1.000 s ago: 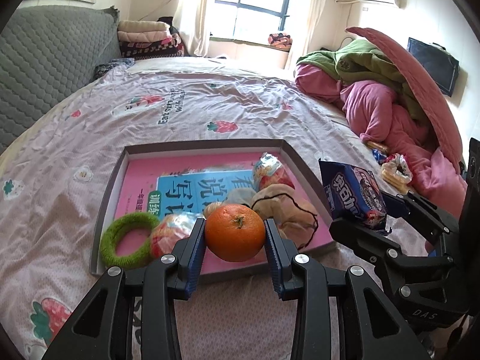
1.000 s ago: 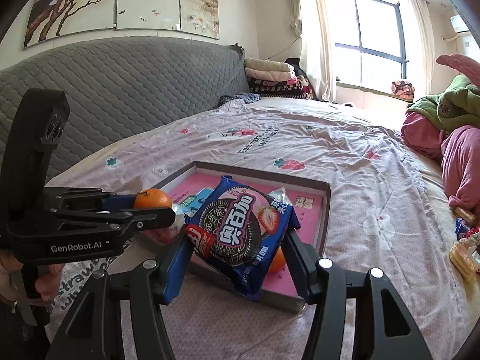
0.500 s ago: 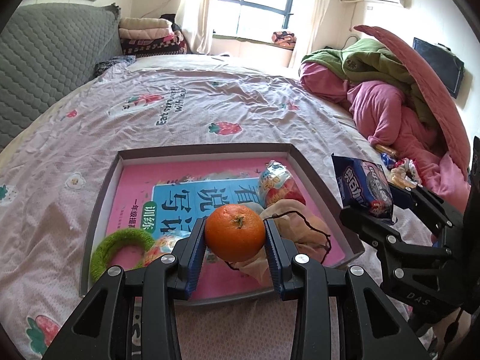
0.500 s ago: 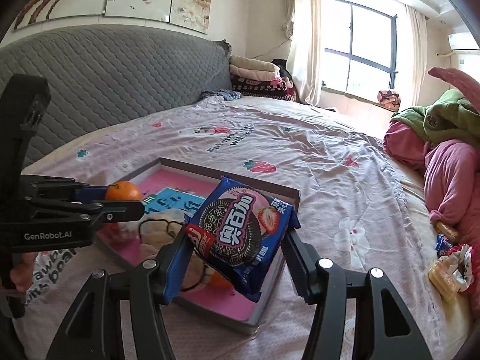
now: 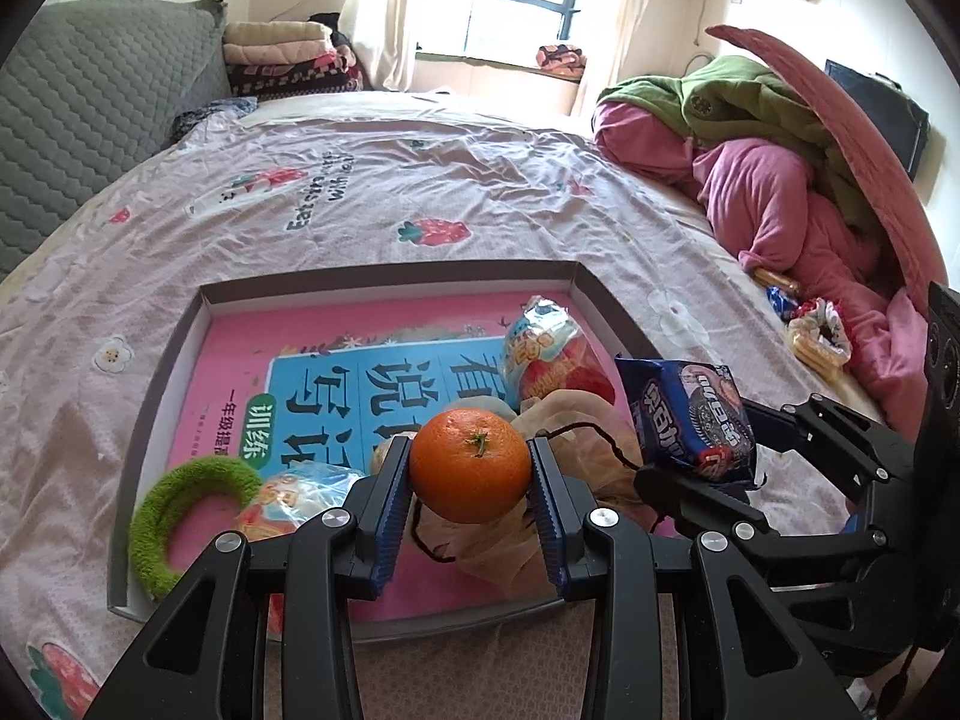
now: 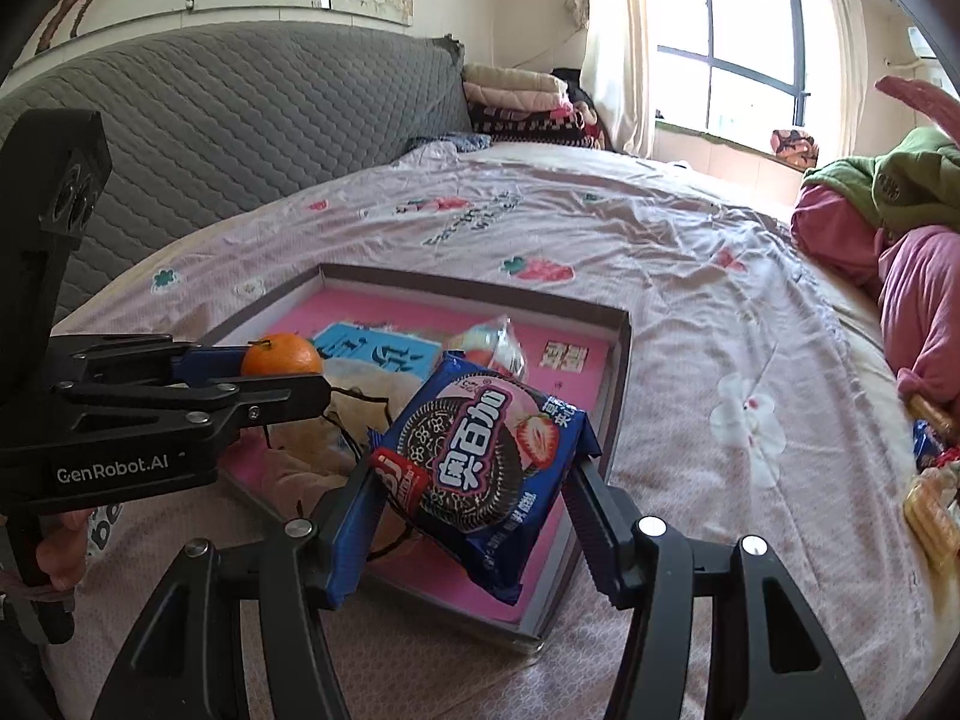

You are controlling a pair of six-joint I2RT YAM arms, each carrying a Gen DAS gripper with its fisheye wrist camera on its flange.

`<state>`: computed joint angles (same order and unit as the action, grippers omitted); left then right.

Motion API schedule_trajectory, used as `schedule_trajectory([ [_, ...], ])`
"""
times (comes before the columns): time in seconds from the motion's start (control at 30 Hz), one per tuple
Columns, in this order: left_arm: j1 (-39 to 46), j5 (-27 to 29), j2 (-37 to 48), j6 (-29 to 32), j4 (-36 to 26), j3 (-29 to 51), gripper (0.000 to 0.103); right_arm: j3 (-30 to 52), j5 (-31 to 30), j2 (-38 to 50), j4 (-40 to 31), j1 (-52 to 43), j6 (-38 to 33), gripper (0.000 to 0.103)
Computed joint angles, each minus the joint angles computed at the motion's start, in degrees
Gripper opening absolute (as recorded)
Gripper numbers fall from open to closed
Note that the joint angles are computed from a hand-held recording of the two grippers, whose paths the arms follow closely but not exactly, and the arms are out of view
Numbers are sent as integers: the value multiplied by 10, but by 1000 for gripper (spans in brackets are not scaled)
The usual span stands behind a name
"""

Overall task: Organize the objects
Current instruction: 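Lift the orange and snack packet and carry them over the grey box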

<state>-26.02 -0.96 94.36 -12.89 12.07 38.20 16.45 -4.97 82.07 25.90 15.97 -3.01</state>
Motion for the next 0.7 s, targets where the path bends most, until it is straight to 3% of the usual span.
schedule_trajectory([
  [0.7,-23,-30,30,15,25,-9,39,-12,-14,22,11,-6,16,61],
])
